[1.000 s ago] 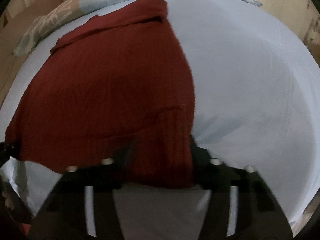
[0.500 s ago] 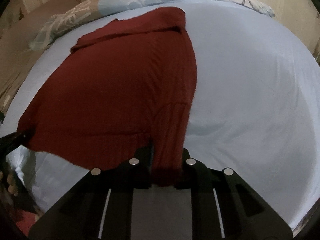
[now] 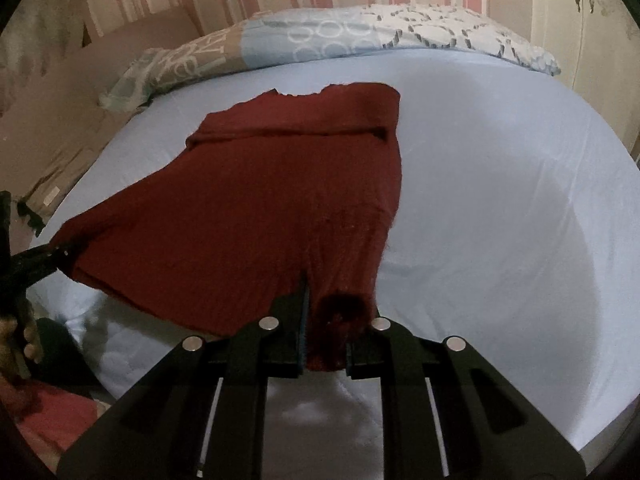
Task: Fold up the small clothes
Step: 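Lift the hem with both grippers and fold it over onto the collar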
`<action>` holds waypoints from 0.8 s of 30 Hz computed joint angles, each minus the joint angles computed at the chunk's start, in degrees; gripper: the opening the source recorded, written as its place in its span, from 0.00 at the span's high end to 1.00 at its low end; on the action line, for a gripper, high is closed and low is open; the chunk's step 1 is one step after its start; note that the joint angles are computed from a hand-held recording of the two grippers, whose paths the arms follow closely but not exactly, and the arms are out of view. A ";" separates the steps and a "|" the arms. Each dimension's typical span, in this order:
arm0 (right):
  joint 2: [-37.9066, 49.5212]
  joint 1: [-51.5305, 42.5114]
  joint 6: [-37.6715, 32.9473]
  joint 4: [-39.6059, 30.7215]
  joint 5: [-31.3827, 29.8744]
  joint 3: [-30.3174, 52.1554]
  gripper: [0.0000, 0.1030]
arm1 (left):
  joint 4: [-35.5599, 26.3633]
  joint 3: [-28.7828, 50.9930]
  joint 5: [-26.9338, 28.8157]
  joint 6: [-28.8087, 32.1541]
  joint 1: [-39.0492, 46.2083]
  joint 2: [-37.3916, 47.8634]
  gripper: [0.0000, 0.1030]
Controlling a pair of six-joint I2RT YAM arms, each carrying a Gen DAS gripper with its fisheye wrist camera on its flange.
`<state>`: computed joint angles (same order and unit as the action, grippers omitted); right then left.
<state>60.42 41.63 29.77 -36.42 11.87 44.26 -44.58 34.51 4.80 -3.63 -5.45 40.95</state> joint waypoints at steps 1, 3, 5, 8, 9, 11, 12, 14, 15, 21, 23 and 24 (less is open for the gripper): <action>0.09 -0.79 -0.46 0.46 -0.50 -0.26 0.87 | 1.00 0.00 0.03 0.18 0.38 0.88 0.89; 0.41 -3.14 -1.22 2.22 -2.63 -0.79 0.87 | 3.76 0.32 -0.05 0.50 0.82 3.88 0.89; 2.63 -4.05 -2.57 4.28 -2.51 0.83 0.87 | 6.40 1.22 -1.11 0.30 0.05 6.32 0.89; 5.59 -6.45 -5.69 7.83 -2.82 3.94 0.87 | 12.18 4.33 -4.19 0.93 -0.99 11.50 0.89; 7.36 -7.82 -7.12 9.72 -3.13 5.79 0.87 | 14.22 6.41 -4.41 1.10 -0.55 14.33 0.89; 11.28 -10.15 -9.48 12.37 -3.84 9.54 0.87 | 17.30 10.11 -4.10 1.01 0.60 19.30 0.89; 13.10 -11.25 -10.33 13.52 -4.22 11.16 0.87 | 19.46 12.74 -4.47 0.96 0.87 22.95 0.89; 18.40 -14.32 -12.01 16.59 -5.85 15.67 0.87 | 22.80 17.17 -5.81 1.63 0.94 29.22 0.89; 22.60 -16.25 -12.71 17.69 -6.99 19.31 0.87 | 24.22 21.21 -6.32 2.14 0.88 34.46 0.89; 44.80 -22.31 -14.67 16.80 -9.47 40.62 0.87 | 23.40 46.99 -7.56 4.98 1.16 61.04 0.89; 53.49 -23.93 -13.88 13.46 -10.04 50.38 0.87 | 21.22 56.20 -8.95 5.88 0.57 69.48 0.89; 56.82 -24.53 -13.24 12.36 -10.22 54.00 0.87 | 19.01 63.10 -9.39 6.49 0.38 75.75 0.89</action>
<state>117.24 17.10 16.53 -24.06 1.65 98.26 -25.57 97.62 -4.59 2.86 -5.07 116.70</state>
